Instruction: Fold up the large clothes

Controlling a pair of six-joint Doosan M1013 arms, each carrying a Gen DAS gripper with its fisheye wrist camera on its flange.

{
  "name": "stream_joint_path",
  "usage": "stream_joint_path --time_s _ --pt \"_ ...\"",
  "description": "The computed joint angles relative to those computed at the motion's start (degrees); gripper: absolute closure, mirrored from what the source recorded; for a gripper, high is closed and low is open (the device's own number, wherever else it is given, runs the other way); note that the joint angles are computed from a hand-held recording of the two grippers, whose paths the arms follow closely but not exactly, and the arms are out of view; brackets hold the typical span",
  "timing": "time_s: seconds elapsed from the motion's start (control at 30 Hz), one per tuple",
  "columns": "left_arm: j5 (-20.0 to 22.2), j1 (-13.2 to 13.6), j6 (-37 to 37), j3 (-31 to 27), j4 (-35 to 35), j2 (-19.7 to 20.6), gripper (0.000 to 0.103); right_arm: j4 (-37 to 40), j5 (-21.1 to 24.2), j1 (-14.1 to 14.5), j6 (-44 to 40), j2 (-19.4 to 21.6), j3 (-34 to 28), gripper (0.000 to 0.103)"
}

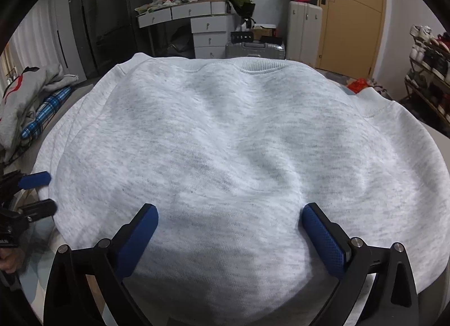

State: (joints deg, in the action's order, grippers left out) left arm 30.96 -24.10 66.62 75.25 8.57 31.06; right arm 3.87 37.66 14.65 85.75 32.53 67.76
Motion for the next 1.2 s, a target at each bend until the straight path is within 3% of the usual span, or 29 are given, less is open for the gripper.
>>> stream_joint_path --time_s 0.1,0.23,0.33,0.4,0.47,0.53,0.63,0.73,0.83,0.93,1.07,1.13,1.2 --pt "-1.93 0.56 -7.57 2.86 1.89 -1.78 0.035 1.23 -0.43 -0.14 -0.71 -0.38 0.66 0.0" --pt "0.04 0.44 -21.55 5.21 9.16 -3.43 0.035 1.78 0.1 -0.14 2.29 -1.58 1.59 0.0" --pt "-0.28 0.08 -26.16 6.52 11.36 -4.3 0.035 6.19 -2.82 -0.7 4.35 -4.49 5.07 0.0" --pt "-1.29 -0.11 -27.25 7.64 12.41 -5.03 0.035 12.75 -4.08 -1.59 0.57 -6.1 7.3 0.0" --pt "-1.66 -0.23 -26.49 7.76 12.8 -5.14 0.035 13.56 -5.81 -2.08 0.93 -7.71 9.42 0.0" --pt "-2.21 0.1 -25.72 7.59 12.9 -5.05 0.035 7.5 -8.16 -2.2 8.74 -9.06 11.23 0.0" --pt "-3.02 0.41 -24.03 7.61 11.89 -5.03 0.035 4.55 -11.14 -3.39 16.47 -10.84 14.03 0.0" --pt "-2.14 0.54 -20.95 6.5 11.02 -4.39 0.035 -6.18 -13.65 -4.94 33.11 -12.77 17.21 0.0" --pt "-2.13 0.58 -18.13 5.08 9.68 -3.88 0.035 -13.37 -12.31 -6.0 43.69 -13.05 17.26 0.002" --pt "-2.99 0.44 -11.3 2.17 6.06 -2.65 0.035 -10.35 -9.72 -6.41 38.85 -12.19 14.88 0.026" --pt "-3.15 -0.36 -3.47 -2.64 3.79 -0.12 0.035 -10.14 -10.18 -5.96 30.31 -9.4 10.97 0.029" --pt "-1.91 -0.9 -3.14 -5.4 6.55 1.75 0.035 -7.9 -6.12 -6.35 27.48 -6.65 7.55 0.031" --pt "1.21 -1.13 -4.22 -7.9 9.89 3.71 0.035 -12.48 -1.91 -6.25 29.25 -4.54 5.64 0.037"
